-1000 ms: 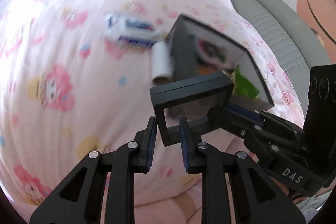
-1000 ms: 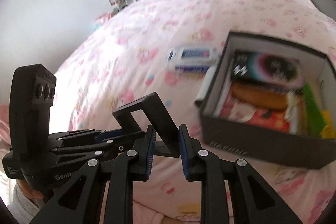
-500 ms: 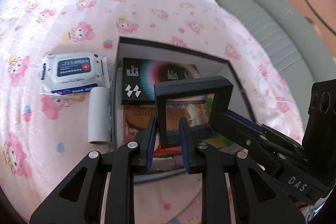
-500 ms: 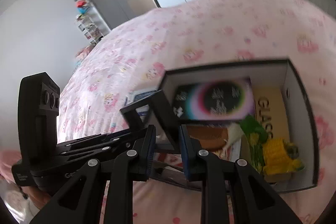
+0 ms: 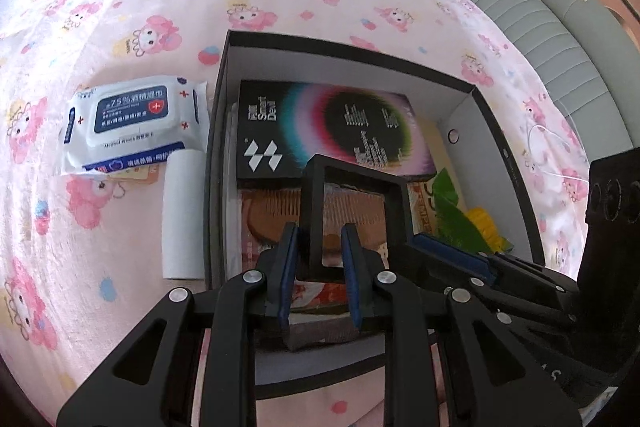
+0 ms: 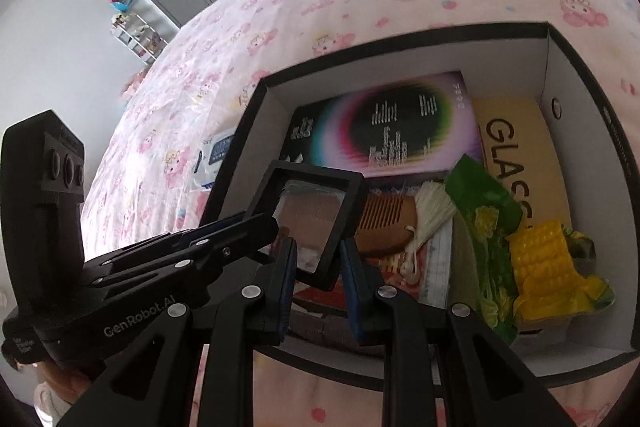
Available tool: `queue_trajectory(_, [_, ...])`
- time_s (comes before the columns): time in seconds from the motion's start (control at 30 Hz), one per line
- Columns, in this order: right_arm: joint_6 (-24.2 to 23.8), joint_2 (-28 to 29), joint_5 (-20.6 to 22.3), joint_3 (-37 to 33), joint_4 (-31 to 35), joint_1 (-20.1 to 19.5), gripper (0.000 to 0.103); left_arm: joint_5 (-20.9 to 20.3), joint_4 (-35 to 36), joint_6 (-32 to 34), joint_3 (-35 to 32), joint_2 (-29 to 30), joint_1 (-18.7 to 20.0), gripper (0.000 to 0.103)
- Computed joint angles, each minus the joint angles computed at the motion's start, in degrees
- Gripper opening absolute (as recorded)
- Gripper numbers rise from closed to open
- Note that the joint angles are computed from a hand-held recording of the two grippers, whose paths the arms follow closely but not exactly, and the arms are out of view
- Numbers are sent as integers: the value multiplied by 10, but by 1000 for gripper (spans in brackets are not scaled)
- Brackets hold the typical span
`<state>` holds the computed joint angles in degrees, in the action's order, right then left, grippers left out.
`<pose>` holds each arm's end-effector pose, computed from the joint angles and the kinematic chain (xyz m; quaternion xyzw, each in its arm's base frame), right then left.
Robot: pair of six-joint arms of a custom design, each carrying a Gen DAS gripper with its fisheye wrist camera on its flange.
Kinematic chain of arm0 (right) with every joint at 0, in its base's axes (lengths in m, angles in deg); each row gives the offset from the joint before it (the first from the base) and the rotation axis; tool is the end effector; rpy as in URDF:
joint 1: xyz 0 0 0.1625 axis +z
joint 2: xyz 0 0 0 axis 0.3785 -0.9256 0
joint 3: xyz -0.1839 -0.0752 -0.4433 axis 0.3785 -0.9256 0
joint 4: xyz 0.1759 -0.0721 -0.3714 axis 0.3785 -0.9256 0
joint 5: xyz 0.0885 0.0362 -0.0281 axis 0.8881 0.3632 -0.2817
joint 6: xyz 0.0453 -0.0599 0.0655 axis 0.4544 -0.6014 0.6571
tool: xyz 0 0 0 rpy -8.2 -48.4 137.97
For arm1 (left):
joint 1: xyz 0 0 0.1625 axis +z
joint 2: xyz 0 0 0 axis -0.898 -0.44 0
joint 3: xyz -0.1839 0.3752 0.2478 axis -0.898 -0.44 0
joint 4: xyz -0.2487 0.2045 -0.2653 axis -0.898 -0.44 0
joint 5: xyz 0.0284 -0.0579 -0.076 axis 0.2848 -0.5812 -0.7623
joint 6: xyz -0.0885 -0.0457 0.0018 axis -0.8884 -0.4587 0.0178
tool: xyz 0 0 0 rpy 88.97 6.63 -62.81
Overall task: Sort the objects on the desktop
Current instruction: 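Lower the frame into the box and open the left tool, then withdraw the left tool from the box toward the white lint roller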
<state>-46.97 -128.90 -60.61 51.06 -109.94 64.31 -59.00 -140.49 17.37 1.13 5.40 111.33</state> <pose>0.0680 -0.6906 0.3373 0.0964 -0.9663 0.1822 0.1541 -0.4104 -0.7164 -0.0073 0.1013 0.9614 -0.1742 0.1871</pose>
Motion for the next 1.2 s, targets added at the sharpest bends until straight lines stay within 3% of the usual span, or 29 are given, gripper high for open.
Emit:
queue_trajectory(0.2, [12,8,-22,-3,26,1,20,23,36,-32,1,1,-5,20])
queue_trajectory(0.43, [2,8,-49,8,-20,5,20,32,43,-39,2,-1,-7,20])
queue_trajectory(0.7, [8,17,3,-7,20,-7,19,43,28,-61,22,-11,-8,19])
queue_trajectory(0.87, [-4,15,10,-6,28,-5,19,41,14,-62,43,-23,-12,19])
queue_trajectory(1.03, [-46,-12,15,37,-94,6,19,38,-55,-58,99,-52,-21,19])
queue_trajectory(1.2, [-85,-42,4,86,-137,26,22,39,-127,-53,172,-93,-38,19])
